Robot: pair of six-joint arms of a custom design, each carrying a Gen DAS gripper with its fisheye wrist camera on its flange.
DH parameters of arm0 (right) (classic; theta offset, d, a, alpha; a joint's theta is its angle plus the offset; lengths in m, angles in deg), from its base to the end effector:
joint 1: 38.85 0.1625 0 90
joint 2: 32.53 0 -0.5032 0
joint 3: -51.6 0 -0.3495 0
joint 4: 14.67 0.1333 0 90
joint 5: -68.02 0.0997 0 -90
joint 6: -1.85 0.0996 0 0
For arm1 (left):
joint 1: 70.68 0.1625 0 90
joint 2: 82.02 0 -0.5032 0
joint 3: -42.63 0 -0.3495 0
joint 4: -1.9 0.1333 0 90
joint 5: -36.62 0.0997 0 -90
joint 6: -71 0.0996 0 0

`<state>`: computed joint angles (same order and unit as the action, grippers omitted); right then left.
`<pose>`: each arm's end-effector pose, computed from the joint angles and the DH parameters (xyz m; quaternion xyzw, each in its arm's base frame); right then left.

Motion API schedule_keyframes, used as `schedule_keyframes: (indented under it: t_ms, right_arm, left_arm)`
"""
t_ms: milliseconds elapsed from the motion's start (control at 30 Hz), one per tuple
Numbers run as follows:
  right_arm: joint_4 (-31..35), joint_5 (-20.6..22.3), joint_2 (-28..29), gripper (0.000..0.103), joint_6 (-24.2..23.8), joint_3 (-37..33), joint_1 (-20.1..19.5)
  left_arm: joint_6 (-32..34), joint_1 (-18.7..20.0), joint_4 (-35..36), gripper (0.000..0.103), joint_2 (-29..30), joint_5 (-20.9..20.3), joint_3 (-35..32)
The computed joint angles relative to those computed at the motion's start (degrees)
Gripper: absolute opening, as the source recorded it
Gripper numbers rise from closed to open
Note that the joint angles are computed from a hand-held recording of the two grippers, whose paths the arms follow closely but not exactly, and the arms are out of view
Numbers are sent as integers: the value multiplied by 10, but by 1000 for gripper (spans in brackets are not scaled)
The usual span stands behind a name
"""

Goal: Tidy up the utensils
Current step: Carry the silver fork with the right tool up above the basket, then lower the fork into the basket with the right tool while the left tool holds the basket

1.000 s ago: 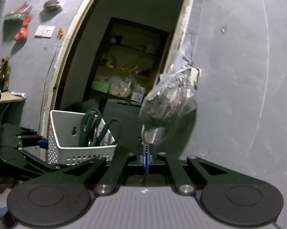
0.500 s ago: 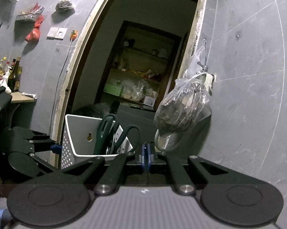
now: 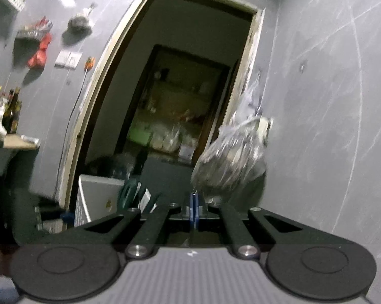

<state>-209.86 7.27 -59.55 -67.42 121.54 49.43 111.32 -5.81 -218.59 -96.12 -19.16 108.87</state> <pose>0.1570 -0.8326 0.2009 0.5690 -0.6159 0.5328 0.1145 -0.1698 -0.8077 0.0902 0.2442 0.7238 -0.5683 0.3059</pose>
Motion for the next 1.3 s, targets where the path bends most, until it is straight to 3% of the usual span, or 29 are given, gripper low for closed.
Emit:
schedule_keyframes:
  t_ms: [100, 300, 433, 967, 1300]
  right_arm:
    - [-41, 42, 2, 2, 21, -2, -1]
    - [-132, 189, 42, 2, 87, -61, -7]
    - [-151, 227, 69, 2, 97, -103, 0]
    - [-117, 218, 162, 2, 81, -241, 25]
    - [-35, 163, 144, 2, -9, -186, 22]
  left_arm:
    - [0, 0, 0, 77, 0, 1, 0]
    - [0, 0, -1, 77, 0, 1, 0]
    - [0, 0, -1, 77, 0, 0, 1]
    - [-3, 0, -2, 77, -1, -1, 2]
    - [-3, 0, -3, 77, -2, -1, 4]
